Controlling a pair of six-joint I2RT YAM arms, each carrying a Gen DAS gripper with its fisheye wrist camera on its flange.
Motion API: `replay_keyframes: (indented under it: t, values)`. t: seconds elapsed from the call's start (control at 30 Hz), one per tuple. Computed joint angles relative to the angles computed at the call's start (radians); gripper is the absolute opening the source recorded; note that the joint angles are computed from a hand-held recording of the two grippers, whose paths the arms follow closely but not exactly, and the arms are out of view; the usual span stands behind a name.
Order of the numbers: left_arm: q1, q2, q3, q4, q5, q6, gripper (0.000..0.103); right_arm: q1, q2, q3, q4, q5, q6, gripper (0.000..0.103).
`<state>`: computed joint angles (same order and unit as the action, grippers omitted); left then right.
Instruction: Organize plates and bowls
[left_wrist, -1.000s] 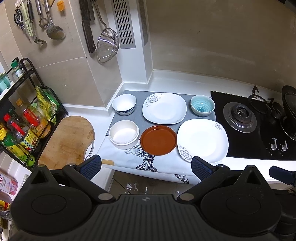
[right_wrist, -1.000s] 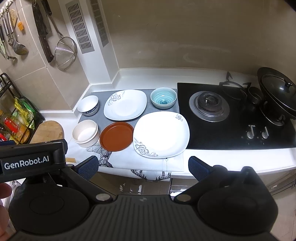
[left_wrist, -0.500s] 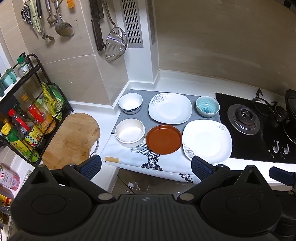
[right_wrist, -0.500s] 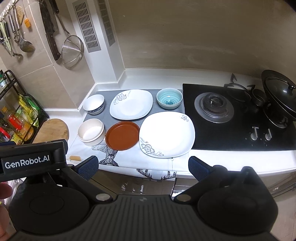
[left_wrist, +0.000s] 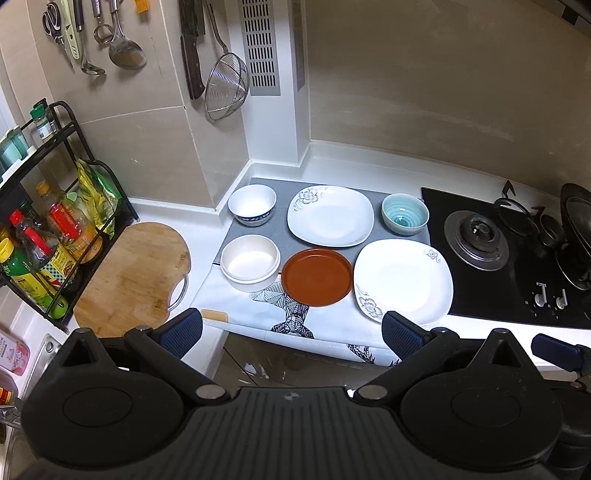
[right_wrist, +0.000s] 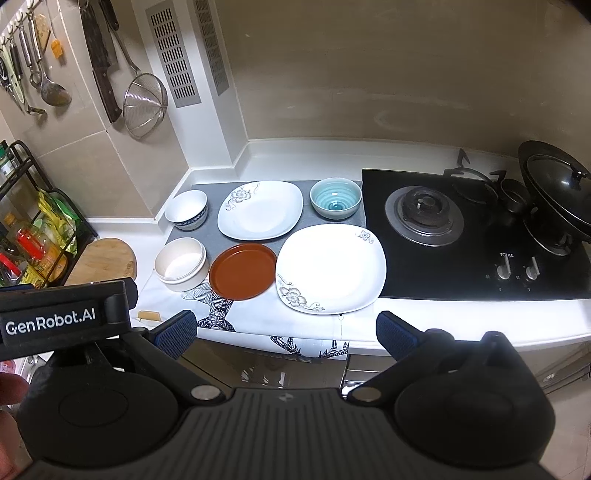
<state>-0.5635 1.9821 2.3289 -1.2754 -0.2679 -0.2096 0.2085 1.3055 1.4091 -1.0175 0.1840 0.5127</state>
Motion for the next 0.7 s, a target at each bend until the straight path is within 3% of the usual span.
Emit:
replay_keyframes:
  t: [0.27,0.4,0.7]
  values:
    - [0.022,-0.072,-0.198,0.155,0.036,0.006,0.103,0.017,0.008,-0.053,0.054,0.021,0.017,0.103]
    - [0.069,-0.087,-0.338,0.304,0.144,0.033,0.103,-0.013,0.008,-0.164,0.185,-0.007,0.0,0.103]
    - [0.202,0.278,-0.043,0.225,0.433,0.142,0.103,-0.169,0.166,-0.345,0.545,-0.196,-0.07,0.103]
